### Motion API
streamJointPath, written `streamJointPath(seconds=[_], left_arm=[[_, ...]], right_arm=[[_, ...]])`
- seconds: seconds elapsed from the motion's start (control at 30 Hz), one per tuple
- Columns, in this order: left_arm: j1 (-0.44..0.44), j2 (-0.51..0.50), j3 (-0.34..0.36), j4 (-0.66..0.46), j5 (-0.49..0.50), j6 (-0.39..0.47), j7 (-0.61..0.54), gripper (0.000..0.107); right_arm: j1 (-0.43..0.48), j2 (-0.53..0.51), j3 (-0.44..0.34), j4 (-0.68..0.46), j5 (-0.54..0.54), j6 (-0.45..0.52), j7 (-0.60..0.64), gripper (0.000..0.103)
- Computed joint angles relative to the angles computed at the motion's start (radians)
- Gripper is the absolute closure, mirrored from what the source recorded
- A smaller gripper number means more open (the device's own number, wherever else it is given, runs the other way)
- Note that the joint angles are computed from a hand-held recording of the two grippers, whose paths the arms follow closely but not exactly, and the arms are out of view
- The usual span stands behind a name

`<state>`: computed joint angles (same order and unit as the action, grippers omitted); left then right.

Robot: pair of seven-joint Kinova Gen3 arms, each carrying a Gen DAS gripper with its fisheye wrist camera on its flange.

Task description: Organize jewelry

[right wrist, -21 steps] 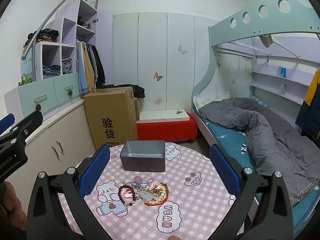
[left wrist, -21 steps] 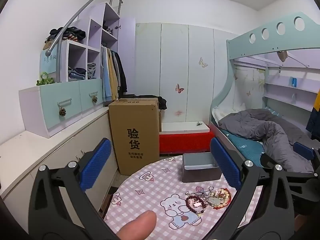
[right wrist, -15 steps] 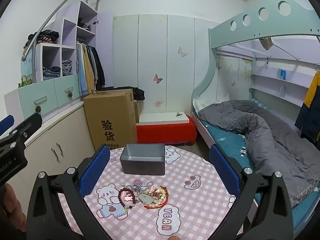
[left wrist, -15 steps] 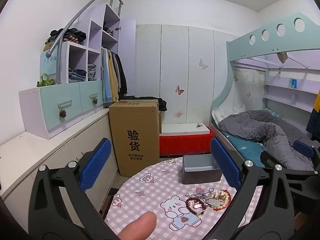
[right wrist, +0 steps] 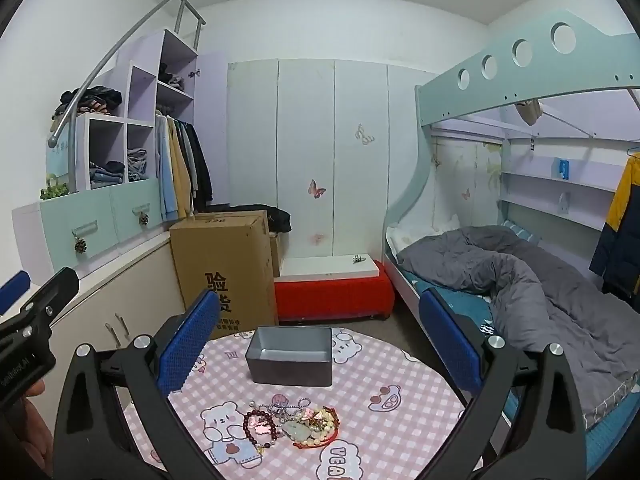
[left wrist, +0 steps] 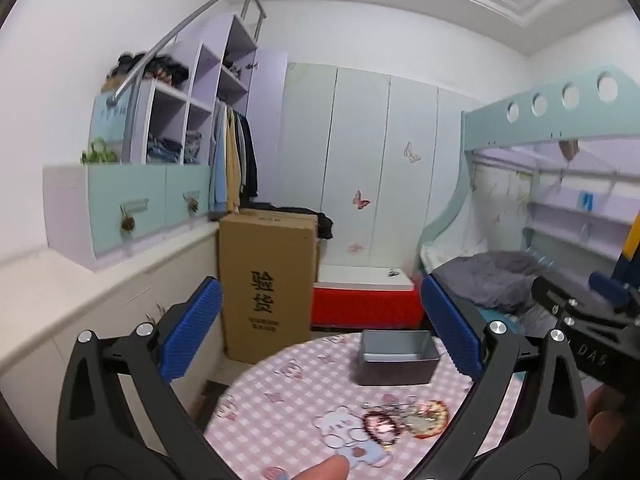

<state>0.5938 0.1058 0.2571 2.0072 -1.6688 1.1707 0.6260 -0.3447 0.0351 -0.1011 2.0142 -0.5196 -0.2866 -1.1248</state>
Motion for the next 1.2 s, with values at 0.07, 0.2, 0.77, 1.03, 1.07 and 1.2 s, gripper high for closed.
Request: streamJointPath(seconds=[0.07,0.2,0.77,1.03,1.07,1.2], left_arm=[[-0.002,0.002,-0.001,-0.008,0.015,-0.002,-0.022,0.011],[0.005,0.012,-0.002,-0.018,0.032,0.014,-0.05,0.011],[0.021,0.037,-0.018,-0.019,0.011,0.015,-0.037,0.011],[0.017,0.042,-0.018,-0.014,0.006,0.005,-0.026,0.011],[0.016,0.041,-0.018,-0.013,0.005,0.001,-0.024,0.011],[0.013,0.041,-0.018,-0.009,0.002,-0.003,-0.02,0.011]], right_arm=[[0.0,0.0,-0.001,0.002,0.008,-0.005,0.0,0.008],[0.012,0.0,-0.003,0.003,0.059,-0.005,-0.047,0.008],[0.02,-0.006,-0.007,0.015,0.109,-0.017,-0.091,0.008],[0.016,-0.003,-0.008,0.013,0.109,-0.02,-0.087,0.008],[0.016,-0.003,-0.008,0.013,0.11,-0.02,-0.089,0.008],[0.012,-0.003,-0.007,0.013,0.101,-0.022,-0.08,0.008]])
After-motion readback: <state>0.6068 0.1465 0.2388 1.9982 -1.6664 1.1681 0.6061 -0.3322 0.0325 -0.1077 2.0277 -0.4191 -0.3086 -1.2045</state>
